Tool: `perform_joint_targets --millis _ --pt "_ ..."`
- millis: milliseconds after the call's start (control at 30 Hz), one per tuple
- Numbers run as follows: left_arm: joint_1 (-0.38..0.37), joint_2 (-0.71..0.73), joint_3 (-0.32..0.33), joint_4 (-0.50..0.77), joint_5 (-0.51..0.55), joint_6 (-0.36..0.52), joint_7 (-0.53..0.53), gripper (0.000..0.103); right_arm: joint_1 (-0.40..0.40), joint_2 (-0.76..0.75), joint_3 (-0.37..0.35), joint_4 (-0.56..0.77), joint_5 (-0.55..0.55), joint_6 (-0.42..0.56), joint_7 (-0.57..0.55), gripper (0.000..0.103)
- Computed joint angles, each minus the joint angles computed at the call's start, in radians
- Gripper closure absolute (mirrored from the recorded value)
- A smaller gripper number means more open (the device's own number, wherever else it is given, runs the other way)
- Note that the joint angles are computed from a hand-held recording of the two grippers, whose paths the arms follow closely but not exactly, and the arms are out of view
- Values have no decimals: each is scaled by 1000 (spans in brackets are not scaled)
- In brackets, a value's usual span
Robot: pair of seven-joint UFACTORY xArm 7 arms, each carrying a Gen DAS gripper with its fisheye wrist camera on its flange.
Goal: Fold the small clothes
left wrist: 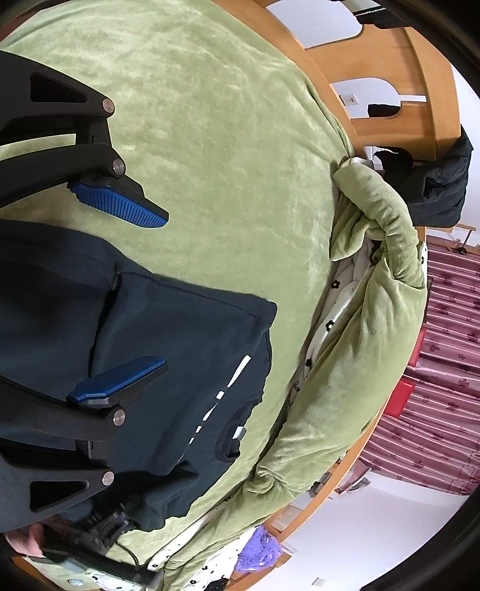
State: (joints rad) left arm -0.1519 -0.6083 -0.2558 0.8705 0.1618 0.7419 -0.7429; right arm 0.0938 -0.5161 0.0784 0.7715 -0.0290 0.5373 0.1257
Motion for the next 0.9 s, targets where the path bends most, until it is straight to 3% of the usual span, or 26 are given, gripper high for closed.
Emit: perform_joint_targets --millis 100,167,300,467,633,900 --pt "0 5 -7 6 10 3 3 33 13 -18 -13 -13 5 45 -31 84" --pt "2 7 -14 10 18 2 0 33 9 -62 -21 -31 8 67 -41 82" --pt "1 10 -22 13 27 -1 -9 33 4 -176 -78 -80 58 41 -65 59" --pt "2 28 -38 22 48 13 -25 32 -75 -196 -102 -52 59 38 -54 58" --pt "2 35 -46 21 74 20 -39 32 -113 -177 -173 -31 112 54 -53 58" --pt "-17 52 -43 3 80 21 -42 32 -120 -91 -222 1 201 84 -80 58"
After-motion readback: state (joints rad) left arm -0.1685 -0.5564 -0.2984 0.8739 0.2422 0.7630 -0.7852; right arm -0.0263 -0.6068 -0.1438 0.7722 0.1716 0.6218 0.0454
